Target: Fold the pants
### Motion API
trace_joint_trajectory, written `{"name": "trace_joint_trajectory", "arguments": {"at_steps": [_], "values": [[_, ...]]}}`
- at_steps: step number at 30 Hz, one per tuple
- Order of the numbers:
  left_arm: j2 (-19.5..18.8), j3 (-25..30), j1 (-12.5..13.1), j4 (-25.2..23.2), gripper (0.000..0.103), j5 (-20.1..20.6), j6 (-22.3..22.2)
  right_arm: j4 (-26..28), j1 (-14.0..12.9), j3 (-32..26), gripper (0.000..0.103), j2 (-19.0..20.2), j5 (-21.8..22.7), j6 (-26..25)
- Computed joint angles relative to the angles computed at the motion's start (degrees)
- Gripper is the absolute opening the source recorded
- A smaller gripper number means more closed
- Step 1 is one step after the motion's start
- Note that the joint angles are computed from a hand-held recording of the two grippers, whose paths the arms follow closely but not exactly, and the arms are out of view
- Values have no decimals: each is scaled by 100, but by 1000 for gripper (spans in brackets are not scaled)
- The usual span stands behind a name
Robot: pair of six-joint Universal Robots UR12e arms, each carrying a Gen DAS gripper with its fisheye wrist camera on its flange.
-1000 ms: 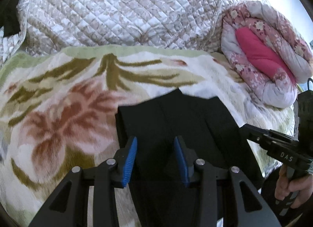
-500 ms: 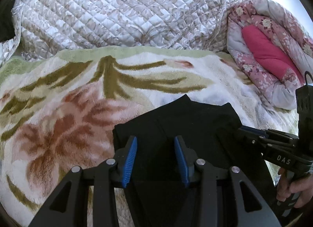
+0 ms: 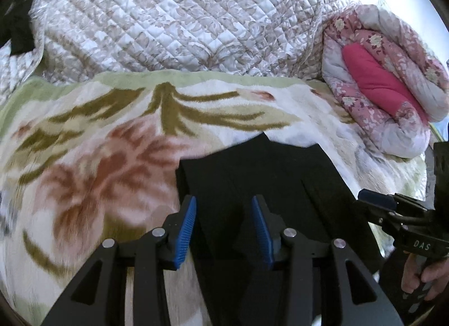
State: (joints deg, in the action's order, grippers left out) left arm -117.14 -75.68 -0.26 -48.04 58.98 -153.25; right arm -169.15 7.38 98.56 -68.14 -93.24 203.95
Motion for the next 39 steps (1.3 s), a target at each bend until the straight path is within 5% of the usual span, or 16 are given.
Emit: {"name": "trace_joint_trajectory", "arguments": {"at_steps": [6, 11, 17, 23, 30, 39], "values": [[218, -364, 119, -318, 45, 26, 150, 330, 88, 136, 50, -70, -228, -64], [277, -399, 239, -503, 45, -191, -10, -98, -88, 358, 52, -160, 240, 406], [22, -34, 252, -1112, 45, -568, -222, -262, -439, 274, 52, 24, 1382, 934], [-218, 195, 235, -1256, 57, -923, -452, -675, -589, 172, 52, 224, 1823, 1258], [-119, 51, 294, -1376, 58, -1077, -464, -721, -562, 279, 52, 162, 2062, 1237], [-135, -10, 293, -1204, 57, -1183, -607, -712, -588, 212, 31, 232, 2120, 1356]]}}
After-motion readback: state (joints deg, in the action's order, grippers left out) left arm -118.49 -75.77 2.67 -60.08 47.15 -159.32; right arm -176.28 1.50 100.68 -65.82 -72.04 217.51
